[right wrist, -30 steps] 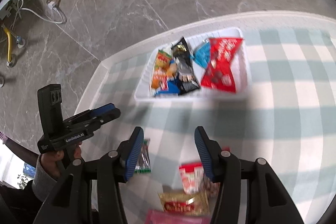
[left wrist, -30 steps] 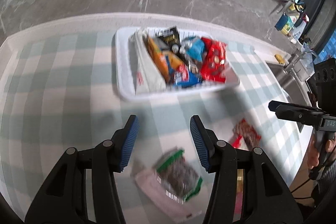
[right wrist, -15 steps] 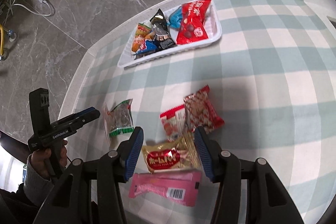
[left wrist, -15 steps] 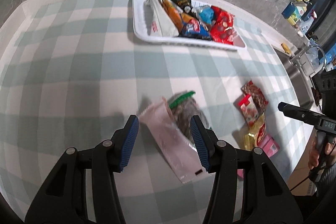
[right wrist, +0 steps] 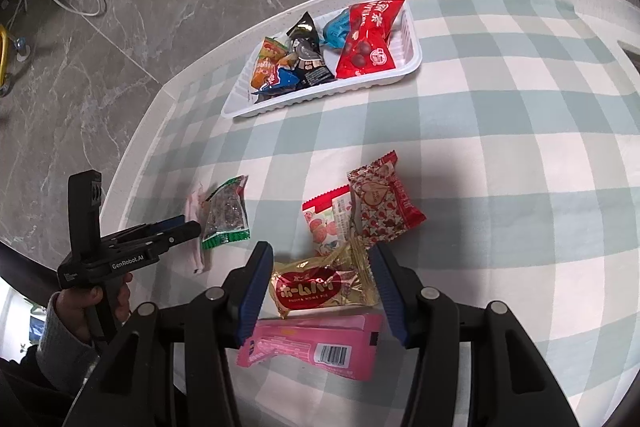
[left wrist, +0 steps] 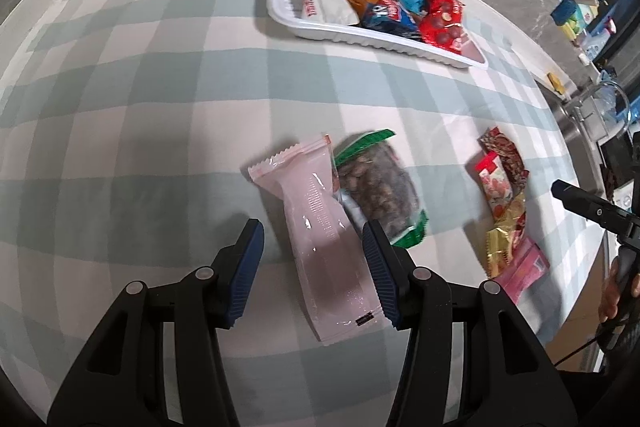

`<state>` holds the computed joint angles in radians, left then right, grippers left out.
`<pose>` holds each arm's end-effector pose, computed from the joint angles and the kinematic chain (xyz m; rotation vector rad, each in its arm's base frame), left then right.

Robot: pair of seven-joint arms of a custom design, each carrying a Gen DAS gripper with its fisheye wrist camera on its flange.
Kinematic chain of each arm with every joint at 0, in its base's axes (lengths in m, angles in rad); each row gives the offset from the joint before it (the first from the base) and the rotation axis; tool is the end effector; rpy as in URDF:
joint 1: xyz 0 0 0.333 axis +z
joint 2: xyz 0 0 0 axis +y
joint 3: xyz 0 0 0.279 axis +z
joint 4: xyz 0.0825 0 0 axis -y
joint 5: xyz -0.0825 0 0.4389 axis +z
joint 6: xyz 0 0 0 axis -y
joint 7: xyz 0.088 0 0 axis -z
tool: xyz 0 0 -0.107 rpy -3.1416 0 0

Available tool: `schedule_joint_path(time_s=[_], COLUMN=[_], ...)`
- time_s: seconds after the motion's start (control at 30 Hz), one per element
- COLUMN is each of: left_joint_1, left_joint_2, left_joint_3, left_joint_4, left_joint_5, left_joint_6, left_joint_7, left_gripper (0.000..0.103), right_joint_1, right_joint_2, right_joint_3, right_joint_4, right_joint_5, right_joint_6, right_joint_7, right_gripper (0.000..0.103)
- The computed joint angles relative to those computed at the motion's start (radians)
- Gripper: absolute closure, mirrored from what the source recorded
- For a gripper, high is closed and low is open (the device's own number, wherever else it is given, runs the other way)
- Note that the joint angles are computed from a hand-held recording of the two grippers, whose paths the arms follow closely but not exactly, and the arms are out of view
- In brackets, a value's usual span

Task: Organize snacks
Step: 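Move both tools back over the remaining snacks on the cloth, then grasp the pink long bag with the left tool while the right tool grasps the red-white patterned packet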

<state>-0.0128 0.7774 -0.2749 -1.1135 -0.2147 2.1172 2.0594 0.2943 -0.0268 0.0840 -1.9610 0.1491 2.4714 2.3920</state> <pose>0.7876 -0.1761 0.3477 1.4274 -2.6603 0.6920 0.5993 0.2382 0.4882 -1.2849 2.2519 0.0246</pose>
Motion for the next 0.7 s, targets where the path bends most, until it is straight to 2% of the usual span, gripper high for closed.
schedule_joint_path(time_s=[0.3, 0.6, 0.7], left_joint_1=[-0.002, -0.01, -0.012], left_joint_2=[-0.012, -0.023, -0.029], left_joint_3=[0.012, 0.014, 0.013], left_joint_4=[-0.027, -0.051, -0.062], left_joint_5=[0.031, 0.051, 0.057], left_joint_6=[0.023, 0.047, 0.057], left_joint_7=[-0.006, 0.0, 0.006], left_gripper=[0.054, 0.054, 0.05], right_joint_1=[-0.003, 0.008, 0.011], right_joint_2=[0.052, 0.158, 0.181], right_joint_3=[-0.008, -0.027, -0.032], right_joint_4=[0.065, 0.182, 0.205], right_joint_5=[-0.1, -0.205, -0.21], right_joint_6=[-0.089, -0.237, -0.261], right_joint_7=[-0.023, -0.117, -0.149], right_gripper=[0.048, 0.048, 0.048])
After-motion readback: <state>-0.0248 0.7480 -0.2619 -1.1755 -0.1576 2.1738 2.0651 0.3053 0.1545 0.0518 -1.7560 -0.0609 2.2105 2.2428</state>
